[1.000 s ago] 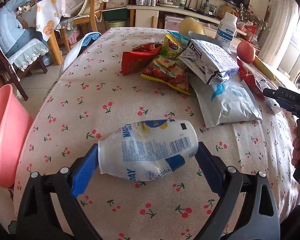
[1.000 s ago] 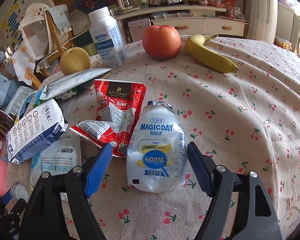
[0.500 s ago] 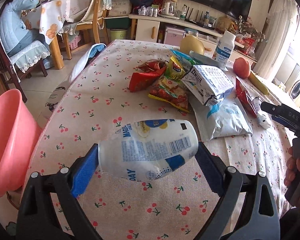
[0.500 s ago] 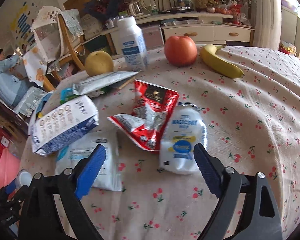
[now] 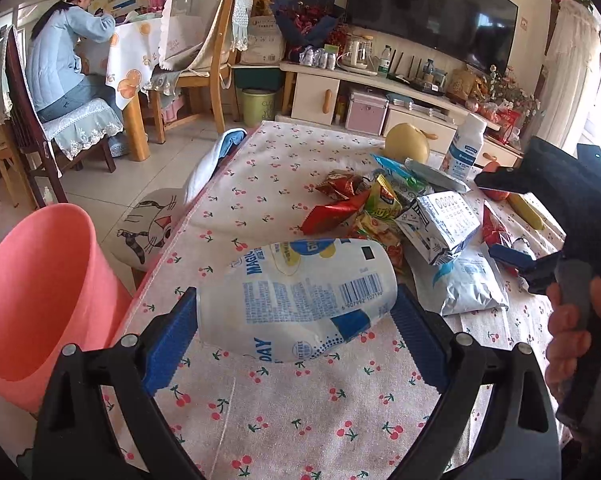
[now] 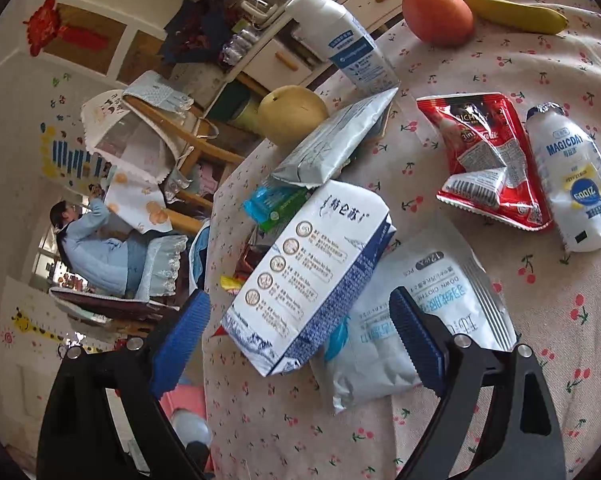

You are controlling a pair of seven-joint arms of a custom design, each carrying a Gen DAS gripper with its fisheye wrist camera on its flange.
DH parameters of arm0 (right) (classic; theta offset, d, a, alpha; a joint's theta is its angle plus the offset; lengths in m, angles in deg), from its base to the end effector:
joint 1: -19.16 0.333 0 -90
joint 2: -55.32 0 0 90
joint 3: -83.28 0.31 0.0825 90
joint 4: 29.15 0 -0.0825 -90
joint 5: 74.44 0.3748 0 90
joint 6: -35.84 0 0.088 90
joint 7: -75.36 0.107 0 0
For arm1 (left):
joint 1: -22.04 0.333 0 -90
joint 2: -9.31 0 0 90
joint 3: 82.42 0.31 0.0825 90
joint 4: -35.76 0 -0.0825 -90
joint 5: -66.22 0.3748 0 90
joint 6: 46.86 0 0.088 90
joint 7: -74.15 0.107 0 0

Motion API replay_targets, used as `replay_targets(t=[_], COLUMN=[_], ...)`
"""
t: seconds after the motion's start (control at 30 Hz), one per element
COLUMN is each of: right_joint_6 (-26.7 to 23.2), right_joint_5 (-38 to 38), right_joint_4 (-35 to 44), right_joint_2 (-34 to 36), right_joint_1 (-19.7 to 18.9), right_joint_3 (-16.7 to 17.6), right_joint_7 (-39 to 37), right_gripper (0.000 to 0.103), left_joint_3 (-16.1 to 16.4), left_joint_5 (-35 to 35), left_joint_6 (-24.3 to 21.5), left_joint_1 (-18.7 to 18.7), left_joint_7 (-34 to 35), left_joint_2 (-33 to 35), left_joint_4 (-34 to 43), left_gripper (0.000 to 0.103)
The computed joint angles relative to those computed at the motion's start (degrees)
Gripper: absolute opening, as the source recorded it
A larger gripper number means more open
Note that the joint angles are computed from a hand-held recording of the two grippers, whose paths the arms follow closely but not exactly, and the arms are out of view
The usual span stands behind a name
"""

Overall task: Collect trash
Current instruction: 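Lift the yogurt bottle with the left gripper while the right gripper grasps the white milk carton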

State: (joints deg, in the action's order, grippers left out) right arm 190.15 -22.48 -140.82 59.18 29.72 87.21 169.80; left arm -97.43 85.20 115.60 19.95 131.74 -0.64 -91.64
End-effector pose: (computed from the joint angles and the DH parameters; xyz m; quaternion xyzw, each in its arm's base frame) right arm 0.5945 0.1259 0.5099 -0.4500 0.7819 0.0809 0.4238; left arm 0.5055 -0.1804 0.5331 -0.6426 0.6579 -0.3049 0.2476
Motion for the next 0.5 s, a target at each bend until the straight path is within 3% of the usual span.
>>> replay_targets(t=[0.07, 0.2, 0.27, 0.37, 0.43, 0.5], right_joint_6=[-0.88, -5.45, -7.91, -7.20, -7.08, -4.88], right_joint_5=[-9.88, -36.62, -44.75, -51.24, -53.77, -53.34], right_joint_4=[3.86, 11.36, 13.77, 12.52, 11.29, 9.18], right_joint_2=[2.86, 7.89, 9.89, 9.90, 9.53, 8.72], right_joint_1=[0.72, 3.75, 5.05, 5.51, 5.56, 4.85], right_joint_3=[-0.59, -2.34, -2.48, -1.97, -1.45, -0.47], right_joint_7=[8.03, 26.08, 31.68, 35.73, 36.57, 35.35], right_gripper=[0.091, 0.093, 0.094, 0.093, 0.082, 0.077], left_joint_3=[0.27, 0.84, 0.51, 0.49, 0.41, 1.05], left_joint_5=[-0.19, -2.01, -1.79, -2.47, -2.71, -4.57], left_joint_6=[0.36, 1.36, 1.65, 2.09, 2.53, 3.03], left_joint_1=[0.07, 0.19, 0.93, 1.77, 2.53, 2.44], left_joint_7=[0.32, 2.34, 2.01, 2.16, 1.98, 3.01], left_joint_2=[-0.41, -1.30, -1.86, -2.54, -2.90, -3.18], left_joint_4=[-0.34, -1.30, -1.82, -2.32, -2.55, -2.78], left_gripper=[0.094, 0.094, 0.094, 0.094, 0.094, 0.094])
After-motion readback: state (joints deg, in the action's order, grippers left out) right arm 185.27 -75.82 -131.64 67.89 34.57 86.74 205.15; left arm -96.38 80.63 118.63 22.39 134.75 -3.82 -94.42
